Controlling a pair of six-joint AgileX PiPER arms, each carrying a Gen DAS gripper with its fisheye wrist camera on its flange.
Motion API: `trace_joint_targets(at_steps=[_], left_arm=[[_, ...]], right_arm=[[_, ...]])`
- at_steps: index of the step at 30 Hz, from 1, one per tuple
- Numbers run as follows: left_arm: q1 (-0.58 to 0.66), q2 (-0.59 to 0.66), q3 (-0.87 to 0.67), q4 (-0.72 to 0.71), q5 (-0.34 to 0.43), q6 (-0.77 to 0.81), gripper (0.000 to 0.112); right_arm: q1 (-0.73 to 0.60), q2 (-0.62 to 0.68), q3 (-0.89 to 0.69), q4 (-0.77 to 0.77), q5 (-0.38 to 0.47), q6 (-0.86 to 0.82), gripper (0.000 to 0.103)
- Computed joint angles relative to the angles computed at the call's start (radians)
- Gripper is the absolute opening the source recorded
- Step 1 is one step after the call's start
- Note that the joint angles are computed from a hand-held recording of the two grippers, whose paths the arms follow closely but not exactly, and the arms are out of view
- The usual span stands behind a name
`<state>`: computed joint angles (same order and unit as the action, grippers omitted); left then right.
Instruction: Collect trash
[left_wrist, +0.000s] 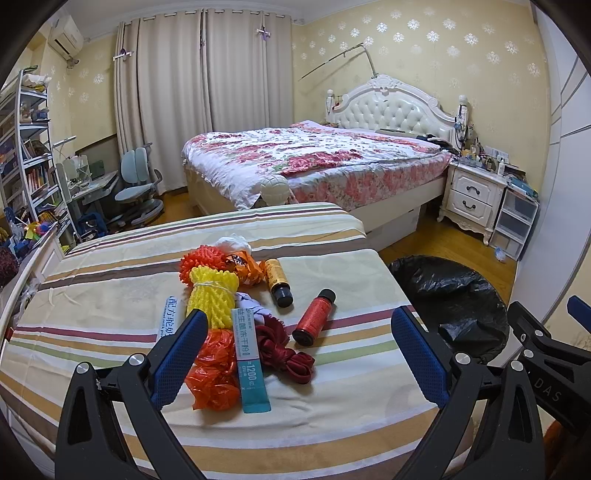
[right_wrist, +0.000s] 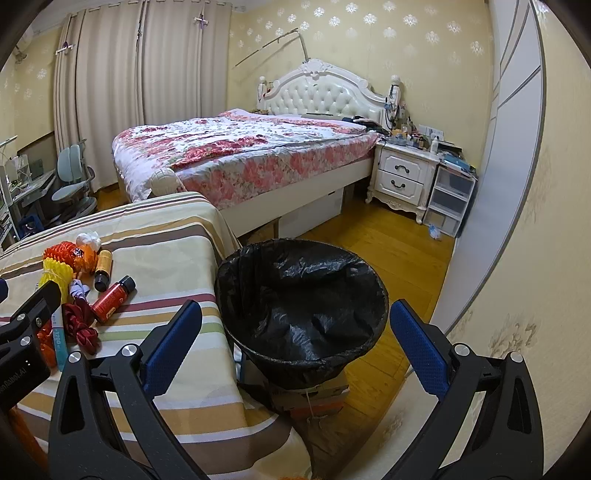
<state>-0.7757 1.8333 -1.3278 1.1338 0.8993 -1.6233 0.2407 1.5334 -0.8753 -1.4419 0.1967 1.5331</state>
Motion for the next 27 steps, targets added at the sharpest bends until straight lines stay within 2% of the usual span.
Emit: trace_joint_targets(at_steps=[19,23,27], left_arm=[[-0.004,0.003,0.0,0.001,-0.002,-0.001,0.097],[-0.005,0.006,0.004,0.006,-0.005,-0.007,0.097],[-0.008,0.009,0.005,0.008,-0.007,-0.013,0.097]], right_arm=[[-0.001,-0.001,0.006,0.009,-0.003,-0.007,0.1],[-0.006,0.002,-0.004,0.056,-0.007,-0.057,0.1],[-0.007,0.001,0.009,-0.006,-0.008,0.008,0.1]])
